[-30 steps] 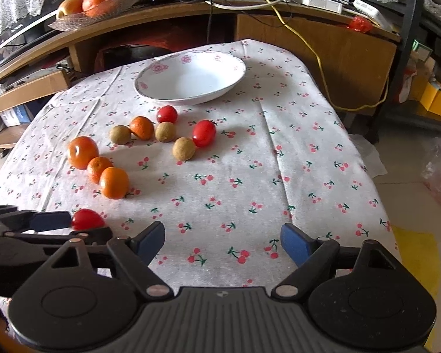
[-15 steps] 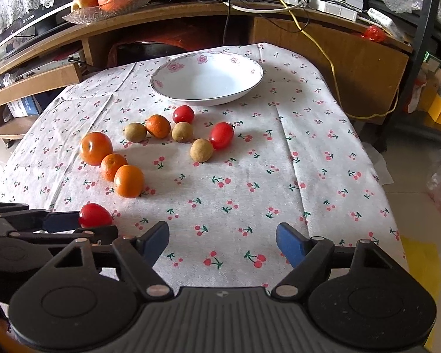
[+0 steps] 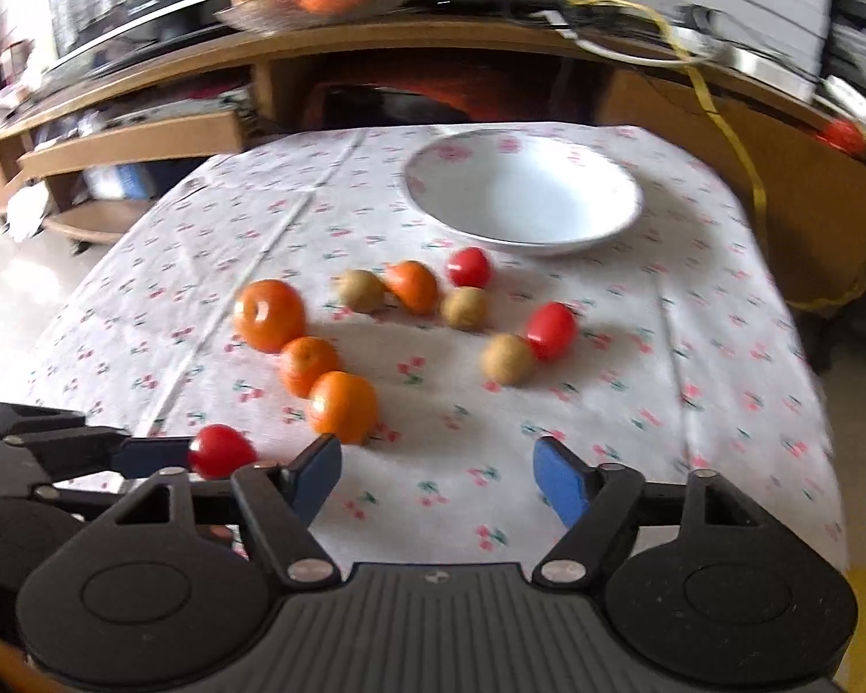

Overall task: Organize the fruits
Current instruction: 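Close the right tool on the mandarin orange, then carry the red tomato in the left tool while the right tool carries the orange over the bowl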

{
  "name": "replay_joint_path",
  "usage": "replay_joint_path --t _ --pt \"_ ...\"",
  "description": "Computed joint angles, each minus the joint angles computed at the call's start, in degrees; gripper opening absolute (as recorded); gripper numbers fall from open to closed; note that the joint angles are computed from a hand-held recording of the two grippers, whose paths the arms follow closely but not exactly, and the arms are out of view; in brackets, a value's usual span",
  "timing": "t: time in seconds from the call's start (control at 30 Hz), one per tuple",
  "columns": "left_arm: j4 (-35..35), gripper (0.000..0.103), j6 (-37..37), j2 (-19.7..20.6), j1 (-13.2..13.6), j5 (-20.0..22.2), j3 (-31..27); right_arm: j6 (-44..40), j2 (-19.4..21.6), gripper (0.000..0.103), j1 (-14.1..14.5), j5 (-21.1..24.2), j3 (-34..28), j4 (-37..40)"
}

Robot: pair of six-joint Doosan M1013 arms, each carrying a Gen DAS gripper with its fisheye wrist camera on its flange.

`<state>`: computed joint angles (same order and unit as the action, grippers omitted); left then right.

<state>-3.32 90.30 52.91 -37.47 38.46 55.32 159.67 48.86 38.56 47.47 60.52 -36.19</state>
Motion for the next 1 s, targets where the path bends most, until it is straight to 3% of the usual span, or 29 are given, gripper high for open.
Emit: replay_joint_path --t 0.2,0.3,0.47,1.0 --pt "0.3 0.046 0.4 0.2 0.0 -0.1 -0.2 -9.6 1.9 0.058 -1.1 -2.4 -2.9 5.8" --pt "1.3 0.048 0.6 0.3 -0.2 -0.6 -0.2 -14.4 3.0 0.044 -1.8 -2.7 -4.5 10.0" --pt "2.5 0.05 0.5 0.4 -0.4 -0.9 -0.3 -16.4 3.3 0.032 -2.2 -3.6 -4.6 12.0" --pt "0.6 0.044 -0.1 0.3 0.2 -0.3 -0.5 -10.6 0.8 0.031 -2.2 -4.0 -1.1 10.4"
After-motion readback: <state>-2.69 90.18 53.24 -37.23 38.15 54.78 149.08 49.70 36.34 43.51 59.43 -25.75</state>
